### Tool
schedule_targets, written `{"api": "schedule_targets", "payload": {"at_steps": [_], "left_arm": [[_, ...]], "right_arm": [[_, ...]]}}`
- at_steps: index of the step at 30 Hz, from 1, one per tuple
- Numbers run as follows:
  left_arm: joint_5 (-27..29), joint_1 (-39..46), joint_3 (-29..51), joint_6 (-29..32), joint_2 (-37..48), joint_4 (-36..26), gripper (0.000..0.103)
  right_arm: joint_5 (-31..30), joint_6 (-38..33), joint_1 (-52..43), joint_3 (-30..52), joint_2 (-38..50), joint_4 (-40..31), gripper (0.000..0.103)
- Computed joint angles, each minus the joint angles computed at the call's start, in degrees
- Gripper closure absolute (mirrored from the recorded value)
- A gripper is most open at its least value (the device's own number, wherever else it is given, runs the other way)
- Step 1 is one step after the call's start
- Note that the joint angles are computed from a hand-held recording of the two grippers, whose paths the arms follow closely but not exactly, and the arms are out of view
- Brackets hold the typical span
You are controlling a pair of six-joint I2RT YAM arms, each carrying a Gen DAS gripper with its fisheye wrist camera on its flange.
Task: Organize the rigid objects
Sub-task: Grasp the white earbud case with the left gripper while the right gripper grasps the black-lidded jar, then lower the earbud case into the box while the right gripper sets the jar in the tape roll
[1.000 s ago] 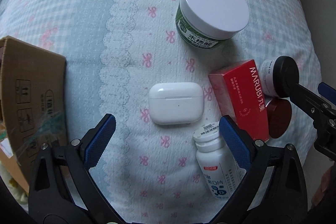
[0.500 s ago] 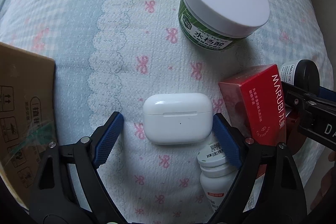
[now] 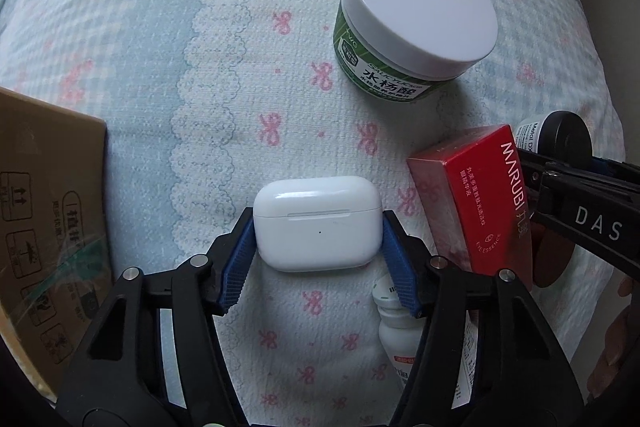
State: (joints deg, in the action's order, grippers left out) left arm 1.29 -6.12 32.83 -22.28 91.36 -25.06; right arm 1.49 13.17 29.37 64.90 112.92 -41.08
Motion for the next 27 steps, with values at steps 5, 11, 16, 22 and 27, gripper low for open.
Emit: {"api": "schedule_targets", "payload": {"at_steps": [5,11,16,22,27], "left_arm": [[1.0,2.7,0.3,2.8,-3.4,-2.7,0.046],[1.5,5.3,3.0,6.3,-12.4,-10.8,0.046],[2.6,7.9,8.2,11.3,-21.3,-21.0,0.046],[4.2,7.9,16.6,13.6,-32.2,-35.3,0.046],[7.9,13.8,26.9,20.2,-37.7,-48.1,0.046]], "right_arm": [[-0.7,-0.4,-1.6,-1.2,-2.5,0.3,0.049],[-0.5,1.5,-1.5,-2.9,-10.1,-2.5,0.049],[0.6,2.3,-0.9,-1.8,-18.8,-8.7,0.050],[2.9,4.1,1.8,2.0,-28.3,-17.6,0.050],[4.4,7.5,7.3,7.6,-34.1,-26.2,0.050]]}}
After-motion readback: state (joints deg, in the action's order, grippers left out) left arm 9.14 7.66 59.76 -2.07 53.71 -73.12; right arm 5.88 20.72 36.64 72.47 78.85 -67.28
